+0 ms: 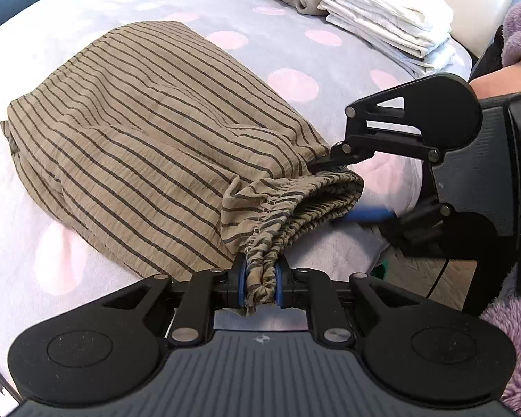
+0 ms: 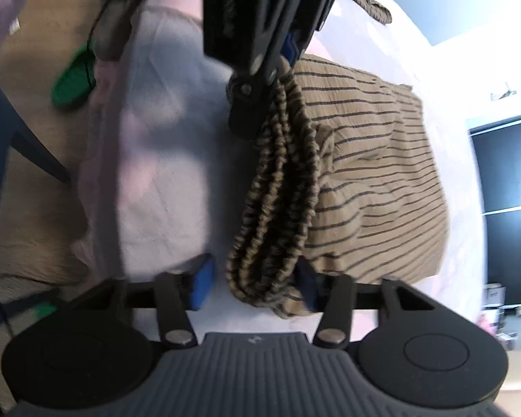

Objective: Fold clothes

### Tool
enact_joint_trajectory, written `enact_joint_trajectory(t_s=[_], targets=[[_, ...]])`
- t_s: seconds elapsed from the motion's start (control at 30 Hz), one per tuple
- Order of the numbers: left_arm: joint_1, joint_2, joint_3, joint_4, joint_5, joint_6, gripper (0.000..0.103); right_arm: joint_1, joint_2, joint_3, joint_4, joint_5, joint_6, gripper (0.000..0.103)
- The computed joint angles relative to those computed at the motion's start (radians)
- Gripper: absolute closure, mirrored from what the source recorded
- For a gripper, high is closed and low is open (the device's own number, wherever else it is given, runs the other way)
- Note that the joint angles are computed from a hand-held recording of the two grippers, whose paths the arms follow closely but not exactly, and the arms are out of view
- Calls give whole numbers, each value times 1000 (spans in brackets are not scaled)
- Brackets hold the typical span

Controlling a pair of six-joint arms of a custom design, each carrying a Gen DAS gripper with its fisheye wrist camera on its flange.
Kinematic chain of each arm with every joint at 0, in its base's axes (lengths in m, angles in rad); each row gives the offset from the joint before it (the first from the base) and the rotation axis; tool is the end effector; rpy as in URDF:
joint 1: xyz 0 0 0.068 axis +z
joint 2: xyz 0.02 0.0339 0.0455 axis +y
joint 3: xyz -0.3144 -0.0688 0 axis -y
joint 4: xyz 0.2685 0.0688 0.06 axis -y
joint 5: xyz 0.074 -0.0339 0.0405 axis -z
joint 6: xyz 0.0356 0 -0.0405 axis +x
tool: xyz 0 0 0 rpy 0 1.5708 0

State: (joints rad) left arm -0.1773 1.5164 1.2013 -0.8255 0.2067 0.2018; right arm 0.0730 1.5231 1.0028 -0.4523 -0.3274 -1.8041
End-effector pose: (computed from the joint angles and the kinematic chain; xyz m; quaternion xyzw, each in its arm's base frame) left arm 0.3158 -0.0640 0.3023 0.2047 0.9502 -0.0982 0.2135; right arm 0.3268 0.0354 0.2571 -0.7890 0.5184 -0.1204 0.3070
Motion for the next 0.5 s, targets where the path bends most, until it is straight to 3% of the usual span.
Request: enact_joint_trajectory(t_s=[0.03, 0.2, 0.37, 0.5], targets=[[-6, 6, 0, 6, -2, -4, 90, 1, -3, -21, 45, 1, 4, 71], [-11, -3, 11, -13, -20, 6, 90, -8, 0, 39, -5, -40, 80, 79], [-31, -37, 42, -71, -40, 19, 90, -35, 20, 225, -261, -79, 109, 81], [-57, -83, 75, -153, -15, 13, 90, -75, 33, 367, -490, -93, 48, 82]])
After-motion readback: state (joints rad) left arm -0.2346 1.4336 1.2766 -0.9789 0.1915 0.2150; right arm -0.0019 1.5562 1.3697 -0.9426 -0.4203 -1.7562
